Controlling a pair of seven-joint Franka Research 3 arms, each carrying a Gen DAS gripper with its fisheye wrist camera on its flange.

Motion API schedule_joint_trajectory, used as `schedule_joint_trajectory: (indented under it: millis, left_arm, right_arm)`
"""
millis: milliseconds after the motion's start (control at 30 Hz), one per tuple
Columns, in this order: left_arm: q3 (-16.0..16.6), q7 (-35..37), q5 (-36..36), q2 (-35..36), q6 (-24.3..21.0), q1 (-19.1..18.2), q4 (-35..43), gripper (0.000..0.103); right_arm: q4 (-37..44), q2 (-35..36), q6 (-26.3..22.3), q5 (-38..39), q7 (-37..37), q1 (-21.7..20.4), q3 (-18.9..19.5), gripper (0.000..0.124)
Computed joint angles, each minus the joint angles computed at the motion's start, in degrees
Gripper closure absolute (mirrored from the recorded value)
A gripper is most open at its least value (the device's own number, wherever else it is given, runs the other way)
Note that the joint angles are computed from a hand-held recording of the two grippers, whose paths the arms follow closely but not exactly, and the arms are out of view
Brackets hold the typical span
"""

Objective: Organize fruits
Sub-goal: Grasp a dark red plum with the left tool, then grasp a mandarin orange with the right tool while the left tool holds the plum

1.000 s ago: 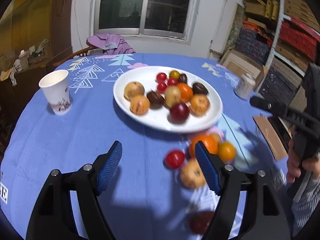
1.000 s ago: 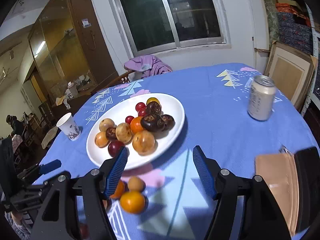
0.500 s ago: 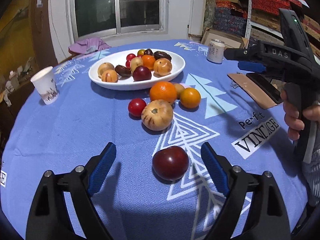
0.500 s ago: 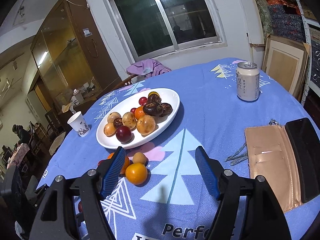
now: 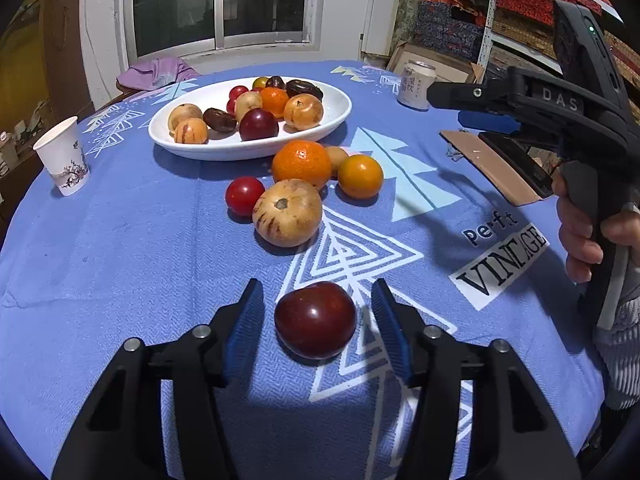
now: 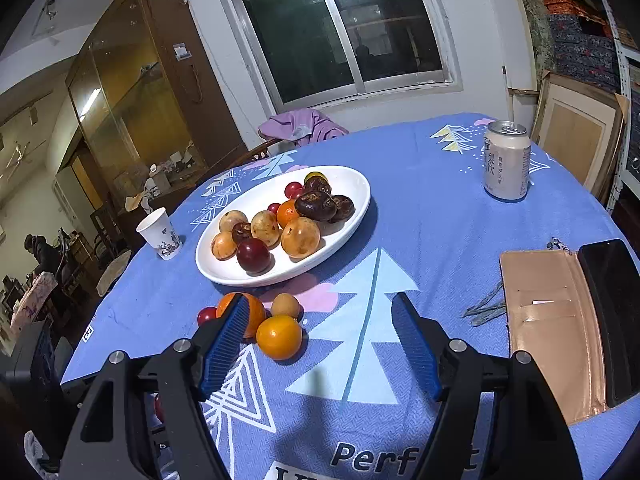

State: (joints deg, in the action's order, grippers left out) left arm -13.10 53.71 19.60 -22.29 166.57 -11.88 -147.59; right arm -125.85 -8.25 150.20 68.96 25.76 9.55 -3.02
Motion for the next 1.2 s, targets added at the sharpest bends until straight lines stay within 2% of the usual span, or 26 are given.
schedule_joint_trajectory:
  millis: [167, 200, 233, 300, 433, 500, 600, 667, 967, 1167, 1200]
  left_arm:
    - [1.67, 1.53, -2.39, 0.14, -0.53, -1.75, -0.19, 0.049]
    - [2.20, 2.24, -3.20, 0.30, -0.76, -2.33, -0.13, 0.052]
    - [2.82, 3.14, -4.21, 0.56, -0.99, -3.05, -0.04, 0.060]
    - [3.32, 4.13, -5.68, 0.77, -1.08, -3.56, -0.10, 0.063]
    - [2.30, 2.59, -5.76, -0.21, 0.43, -1.76, -1.06, 0.064]
    - [0.26, -0.33, -3.69, -1.13, 0.89, 1.13, -1.43, 0.064]
    - [-0.97, -3.84, -1.27, -2.21, 1.47, 3.76, -1.88, 0.064]
    - [-1.29, -5.39, -0.11, -2.45, 1.15, 4.81, -1.82, 0.064]
    - [0.13, -6.19, 0.88, -2.33, 1.27, 3.92, -1.97, 0.064]
    - [0.55, -5.83, 0.77, -2.13, 1.20, 3.34, -1.93, 0.064]
    - [0.72, -5.65, 0.61, -2.01, 1.11, 3.16, -1.87, 0.064]
  right_arm:
    - [-0.06, 0.09, 0.15, -0.59, 0.19, 0.06, 0.16, 0.049]
    - [-0.16, 0.08, 0.45, -0.79, 0.12, 0.11, 0.27, 0.049]
    - [-0.20, 0.12, 0.65, -1.01, 0.12, 0.17, 0.34, 0.049]
    - [-0.34, 0.20, 0.89, -1.79, 0.13, 0.32, 0.52, 0.049]
    - [-1.23, 0.48, 3.46, -5.36, -0.15, 1.22, 1.70, 0.049]
    - [-1.91, 0.55, 4.87, -7.40, -0.44, 1.92, 2.28, 0.051]
    - [-2.40, 0.99, 5.83, -10.87, 0.33, 2.78, 2.83, 0.066]
    - [-2.65, 1.45, 7.01, -13.38, 1.66, 3.23, 3.30, 0.070]
    - [-1.85, 3.84, 9.66, -19.04, 5.57, 4.85, 4.32, 0.072]
    - [-0.56, 5.43, 9.50, -22.20, 8.57, 4.93, 4.79, 0.077]
    - [-0.24, 5.67, 8.85, -22.44, 9.06, 4.80, 4.74, 0.082]
